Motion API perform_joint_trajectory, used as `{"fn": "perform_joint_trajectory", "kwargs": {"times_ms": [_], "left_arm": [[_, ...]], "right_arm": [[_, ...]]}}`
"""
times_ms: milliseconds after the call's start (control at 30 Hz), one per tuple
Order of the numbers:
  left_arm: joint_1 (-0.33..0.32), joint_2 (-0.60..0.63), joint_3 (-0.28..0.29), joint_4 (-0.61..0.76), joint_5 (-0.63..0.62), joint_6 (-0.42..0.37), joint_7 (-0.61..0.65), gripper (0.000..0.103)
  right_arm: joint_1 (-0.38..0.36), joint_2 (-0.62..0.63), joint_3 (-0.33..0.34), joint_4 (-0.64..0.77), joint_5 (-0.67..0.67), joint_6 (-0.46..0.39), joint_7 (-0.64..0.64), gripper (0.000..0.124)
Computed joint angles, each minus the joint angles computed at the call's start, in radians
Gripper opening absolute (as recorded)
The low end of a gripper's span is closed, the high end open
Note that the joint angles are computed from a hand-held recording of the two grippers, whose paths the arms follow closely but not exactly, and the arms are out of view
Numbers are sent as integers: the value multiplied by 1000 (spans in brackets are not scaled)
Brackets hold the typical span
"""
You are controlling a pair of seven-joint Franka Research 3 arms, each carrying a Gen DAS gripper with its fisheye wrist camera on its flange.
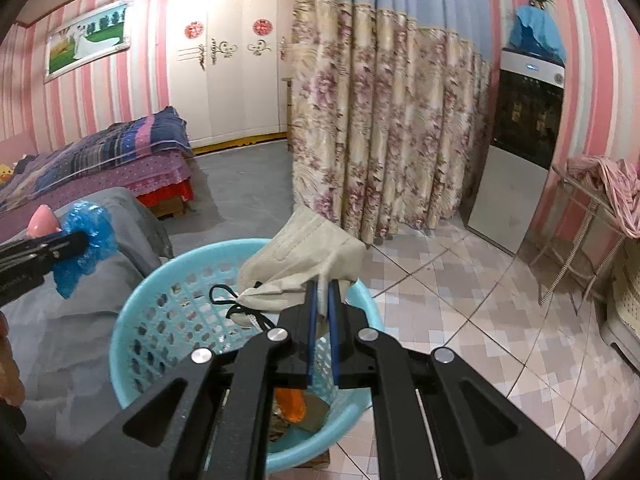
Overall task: Collect trash
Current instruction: 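Carry blue bag and white mask to the blue basket and open both tools, then move both tools back over the bed toward the orange peel and brown paper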
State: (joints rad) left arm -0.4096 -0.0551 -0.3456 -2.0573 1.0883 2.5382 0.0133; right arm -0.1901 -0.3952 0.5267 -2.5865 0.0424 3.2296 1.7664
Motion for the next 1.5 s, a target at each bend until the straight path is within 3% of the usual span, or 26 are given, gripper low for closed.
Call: {"fn": "perform_joint_trajectory", "kwargs": {"times_ms": [133,200,300,433,500,800,933,967,1067,1200,1300,1500], "left_arm": [[-21,75,0,67,16,-4,30,38],[-37,92,6,81,17,-21,38,64],[-52,78,15,67,48,-43,6,72],[-53,42,13,41,39,-97,10,74],[-50,3,5,16,45,-137,-2,81],[-5,-176,-44,-109,-5,-212,-18,89],[17,-252,-60,-169,-58,-234,-15,90],[24,-270,-61,-184,-68,-230,-17,91],[45,-340,-74,-238,-97,-245,-37,94],[66,-414,-79,-293,-138,-263,-29,94],[86,-475,-73,-339,-164,-240,-40,94],[123,-582,-83,-408,-212,-259,7,96]], "right_arm": [[-4,7,-9,-8,2,1,0,6],[-4,10,-11,-11,1,2,-1,6],[-10,9,-3,-14,0,3,0,6],[-5,10,-1,-16,3,2,2,6],[-15,12,15,-13,-1,-1,6,6],[-176,-2,211,34,-68,-23,122,10],[-204,-6,243,58,-104,-40,168,10],[-208,-5,250,66,-115,-48,181,18],[-258,-12,300,70,-152,-39,237,61],[-294,-2,344,76,-174,-33,278,84],[-364,-35,419,87,-179,-35,330,92],[-398,-55,479,134,-213,-52,372,97]]}}
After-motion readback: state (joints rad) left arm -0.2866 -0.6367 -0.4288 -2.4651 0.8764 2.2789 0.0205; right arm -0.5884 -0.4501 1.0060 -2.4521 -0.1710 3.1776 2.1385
